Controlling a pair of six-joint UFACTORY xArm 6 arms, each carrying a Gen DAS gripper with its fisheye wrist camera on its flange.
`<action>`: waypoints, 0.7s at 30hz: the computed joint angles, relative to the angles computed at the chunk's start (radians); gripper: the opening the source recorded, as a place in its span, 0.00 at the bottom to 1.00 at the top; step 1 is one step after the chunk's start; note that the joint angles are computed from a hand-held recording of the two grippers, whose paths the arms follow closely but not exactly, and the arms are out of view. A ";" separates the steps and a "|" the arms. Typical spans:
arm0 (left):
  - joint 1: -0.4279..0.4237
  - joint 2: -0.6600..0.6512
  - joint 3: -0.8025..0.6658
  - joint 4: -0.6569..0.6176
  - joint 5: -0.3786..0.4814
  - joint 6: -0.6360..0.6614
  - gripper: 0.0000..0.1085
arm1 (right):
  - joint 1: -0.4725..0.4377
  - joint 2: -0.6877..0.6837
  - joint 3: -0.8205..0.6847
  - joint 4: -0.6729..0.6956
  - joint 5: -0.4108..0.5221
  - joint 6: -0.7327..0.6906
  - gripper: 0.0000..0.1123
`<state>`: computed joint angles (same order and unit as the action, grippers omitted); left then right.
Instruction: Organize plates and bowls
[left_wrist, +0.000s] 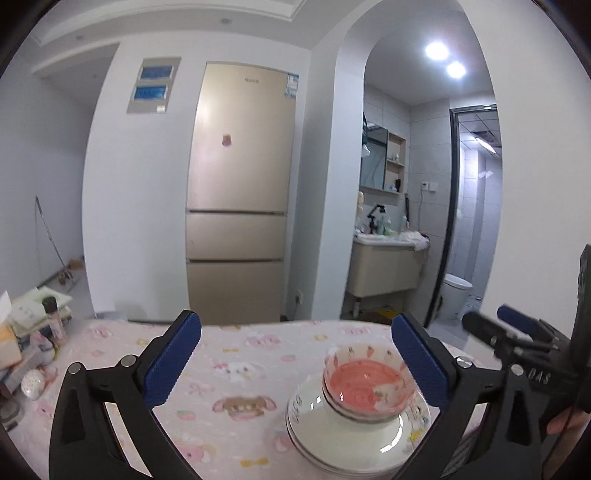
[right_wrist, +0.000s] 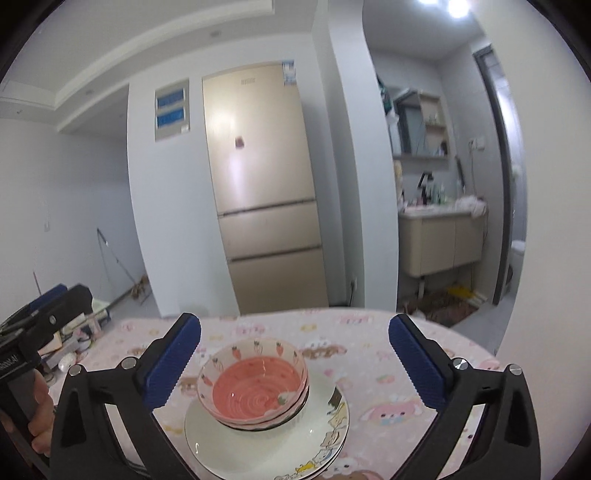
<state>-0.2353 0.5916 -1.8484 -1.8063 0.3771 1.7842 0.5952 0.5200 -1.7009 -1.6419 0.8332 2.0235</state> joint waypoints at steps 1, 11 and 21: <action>0.006 -0.003 0.011 -0.036 0.005 0.030 0.95 | 0.008 -0.004 0.010 -0.013 0.018 0.020 0.92; 0.025 -0.096 0.213 -0.443 0.115 0.551 0.95 | 0.076 0.028 0.047 -0.076 0.167 0.050 0.92; 0.021 -0.055 0.262 -0.522 0.156 0.705 0.95 | 0.100 0.092 0.040 -0.101 0.221 0.103 0.92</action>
